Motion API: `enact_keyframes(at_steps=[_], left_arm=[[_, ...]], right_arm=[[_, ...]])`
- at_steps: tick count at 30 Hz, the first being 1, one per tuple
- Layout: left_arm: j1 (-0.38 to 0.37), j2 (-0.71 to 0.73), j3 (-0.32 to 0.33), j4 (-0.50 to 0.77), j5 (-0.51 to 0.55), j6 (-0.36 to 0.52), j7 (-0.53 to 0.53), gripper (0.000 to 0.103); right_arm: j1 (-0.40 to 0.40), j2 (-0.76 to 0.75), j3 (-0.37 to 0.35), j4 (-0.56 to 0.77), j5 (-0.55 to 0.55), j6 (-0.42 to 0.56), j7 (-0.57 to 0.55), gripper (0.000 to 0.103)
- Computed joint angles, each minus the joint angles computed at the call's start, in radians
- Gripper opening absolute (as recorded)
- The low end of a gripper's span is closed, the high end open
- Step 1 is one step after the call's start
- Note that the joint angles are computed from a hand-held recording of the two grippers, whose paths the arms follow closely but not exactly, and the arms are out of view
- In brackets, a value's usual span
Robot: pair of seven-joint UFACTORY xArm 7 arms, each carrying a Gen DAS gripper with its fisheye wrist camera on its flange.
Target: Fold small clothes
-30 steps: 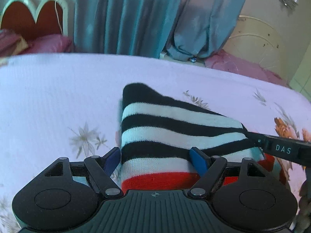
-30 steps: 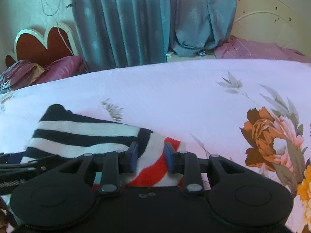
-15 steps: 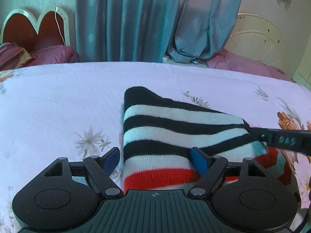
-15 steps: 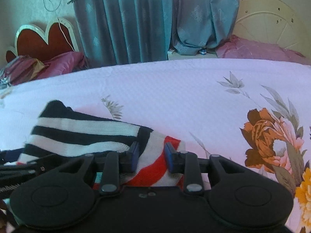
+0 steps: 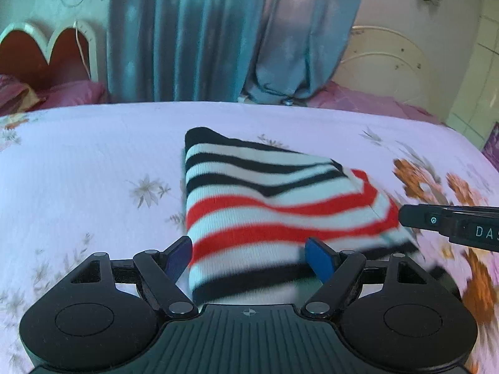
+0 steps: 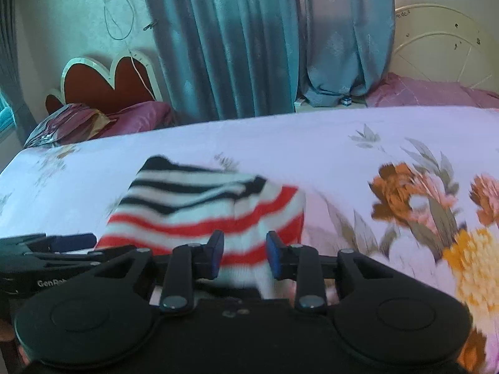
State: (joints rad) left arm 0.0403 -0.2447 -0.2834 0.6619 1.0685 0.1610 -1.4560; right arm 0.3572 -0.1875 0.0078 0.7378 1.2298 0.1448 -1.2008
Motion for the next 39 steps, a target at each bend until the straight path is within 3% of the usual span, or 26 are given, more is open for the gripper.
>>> enact_keyframes(at_steps=[6, 12, 15, 20, 24, 28, 31, 39], left_arm=[[-0.030, -0.122, -0.003, -0.134, -0.134, -0.039, 0.090, 0.079], [0.095, -0.143, -0.129, -0.171, -0.146, -0.084, 0.066, 0.078], [0.032, -0.168, -0.092, -0.194, -0.255, -0.055, 0.146, 0.078], [0.067, -0.184, -0.139, -0.229, -0.312, -0.088, 0.182, 0.078], [0.010, -0.196, -0.107, -0.239, -0.404, -0.063, 0.263, 0.078], [0.058, -0.200, -0.158, -0.258, -0.430, -0.094, 0.289, 0.078], [0.068, -0.206, -0.176, -0.257, -0.465, -0.087, 0.322, 0.079], [0.051, -0.212, -0.179, -0.231, -0.545, -0.020, 0.422, 0.086]], right_arm=[[0.011, -0.117, -0.031, -0.141, -0.056, 0.001, 0.042, 0.021], [0.058, -0.115, -0.093, -0.171, -0.057, -0.016, 0.055, 0.021], [0.055, -0.168, -0.100, -0.200, -0.088, 0.000, 0.098, 0.020], [0.035, -0.201, -0.125, -0.276, -0.196, 0.052, 0.197, 0.022], [0.039, -0.245, -0.143, -0.297, -0.223, 0.082, 0.262, 0.021], [0.040, -0.247, -0.157, -0.314, -0.285, 0.110, 0.311, 0.021], [0.010, -0.261, -0.147, -0.310, -0.352, 0.163, 0.378, 0.026], [-0.006, -0.278, -0.159, -0.286, -0.444, 0.196, 0.426, 0.040]])
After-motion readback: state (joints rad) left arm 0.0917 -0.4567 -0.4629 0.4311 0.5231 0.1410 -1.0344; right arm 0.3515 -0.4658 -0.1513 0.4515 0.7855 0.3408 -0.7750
